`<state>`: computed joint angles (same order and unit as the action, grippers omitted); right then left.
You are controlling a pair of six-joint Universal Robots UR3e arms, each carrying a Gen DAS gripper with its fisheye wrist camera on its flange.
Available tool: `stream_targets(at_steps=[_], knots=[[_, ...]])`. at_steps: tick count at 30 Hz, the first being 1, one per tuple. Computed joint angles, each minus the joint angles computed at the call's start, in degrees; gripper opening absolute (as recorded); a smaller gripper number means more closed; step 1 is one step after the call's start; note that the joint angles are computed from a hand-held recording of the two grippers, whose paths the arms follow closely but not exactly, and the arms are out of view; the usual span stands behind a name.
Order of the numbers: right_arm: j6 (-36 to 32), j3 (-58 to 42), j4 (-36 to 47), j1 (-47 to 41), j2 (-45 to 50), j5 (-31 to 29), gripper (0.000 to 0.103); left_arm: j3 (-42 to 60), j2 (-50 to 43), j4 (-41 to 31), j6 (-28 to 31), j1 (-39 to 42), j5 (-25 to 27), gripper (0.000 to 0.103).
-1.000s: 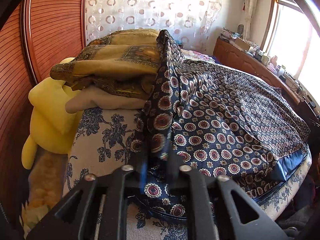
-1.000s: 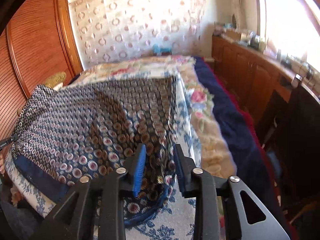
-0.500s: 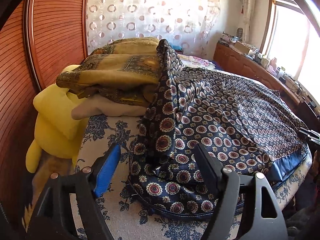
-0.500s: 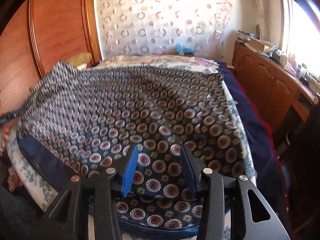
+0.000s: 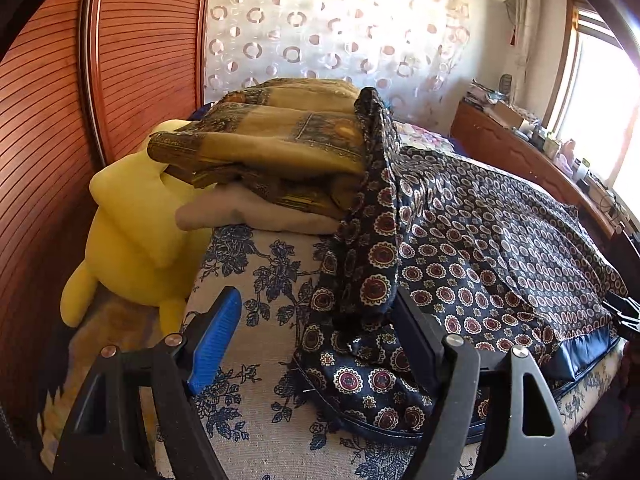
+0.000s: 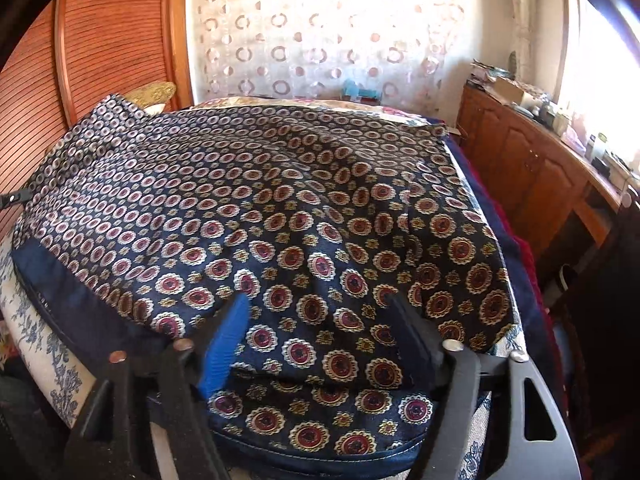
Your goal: Fold small clothes
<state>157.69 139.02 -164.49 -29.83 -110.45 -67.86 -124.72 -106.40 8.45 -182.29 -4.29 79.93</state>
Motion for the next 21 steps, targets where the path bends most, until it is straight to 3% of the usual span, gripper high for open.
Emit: stream_targets(at_steps=[17,19,21], knots=[[-2.2,0.2,2.9,-1.8,-2.4,1.4,0.081,2.8,-2.9,-2.2,-1.7,1.2,-4.0,0.077],[-2.2,0.2,3.2,-1.9,-2.7,1.5,0.081,3.9,-3.5,-3.4,-1.4,1.5,-5.3,0.073],[-2.2,0.2,3.2,-1.9,-2.7,1.5,0.081,4.5,-3.6,-5.6,-1.0,2.4,-8.4,0.059]])
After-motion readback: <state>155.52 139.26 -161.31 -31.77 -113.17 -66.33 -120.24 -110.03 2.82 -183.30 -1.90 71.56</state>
